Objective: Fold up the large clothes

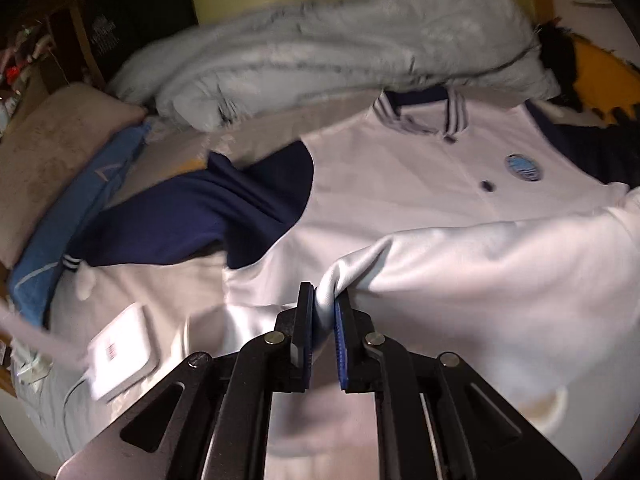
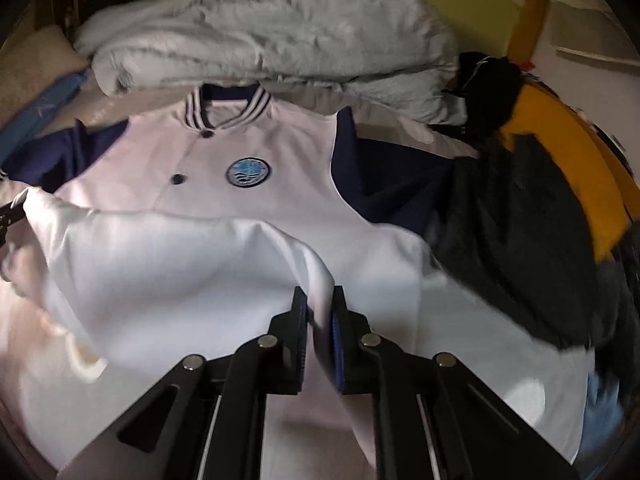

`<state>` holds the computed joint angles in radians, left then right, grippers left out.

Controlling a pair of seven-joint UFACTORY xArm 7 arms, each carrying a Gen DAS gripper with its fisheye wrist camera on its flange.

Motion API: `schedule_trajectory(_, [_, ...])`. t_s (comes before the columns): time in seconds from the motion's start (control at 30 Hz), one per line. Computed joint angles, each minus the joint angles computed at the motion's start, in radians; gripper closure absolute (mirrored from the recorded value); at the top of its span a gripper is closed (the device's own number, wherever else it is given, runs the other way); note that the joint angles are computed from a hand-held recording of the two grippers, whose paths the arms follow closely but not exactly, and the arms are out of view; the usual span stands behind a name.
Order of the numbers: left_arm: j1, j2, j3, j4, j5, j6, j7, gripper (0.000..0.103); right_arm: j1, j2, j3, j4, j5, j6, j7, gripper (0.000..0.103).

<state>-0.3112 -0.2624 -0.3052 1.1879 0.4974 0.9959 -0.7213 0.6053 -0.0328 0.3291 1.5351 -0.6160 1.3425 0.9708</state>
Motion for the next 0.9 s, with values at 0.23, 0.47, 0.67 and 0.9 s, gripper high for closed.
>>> schedule_trajectory(0.23, [-0.001, 0.182, 0.075, 0.077, -0.032, -0.100, -0.012, 0.094, -0.023, 0.121, -0.080, 0.034, -0.015, -0.116, 0.008, 0.094])
schedule_trajectory(0.47, [-0.028, 0.167, 0.126, 0.024, -0.058, -0.232, -0.031, 0.087, -0.053, -0.017, -0.089, -0.195, -0.087, -0.311, 0.170, 0.075])
schedule_trajectory(0.67, [0.037, -0.106, 0.090, -0.161, -0.194, -0.358, 0.032, 0.033, -0.115, -0.226, -0.004, -0.332, -0.156, -0.322, 0.334, 0.058])
schedule_trajectory(0.9, [0.156, -0.386, 0.053, -0.353, -0.174, -0.318, -0.006, 0.018, -0.154, -0.413, -0.009, -0.466, -0.006, -0.471, 0.334, 0.051])
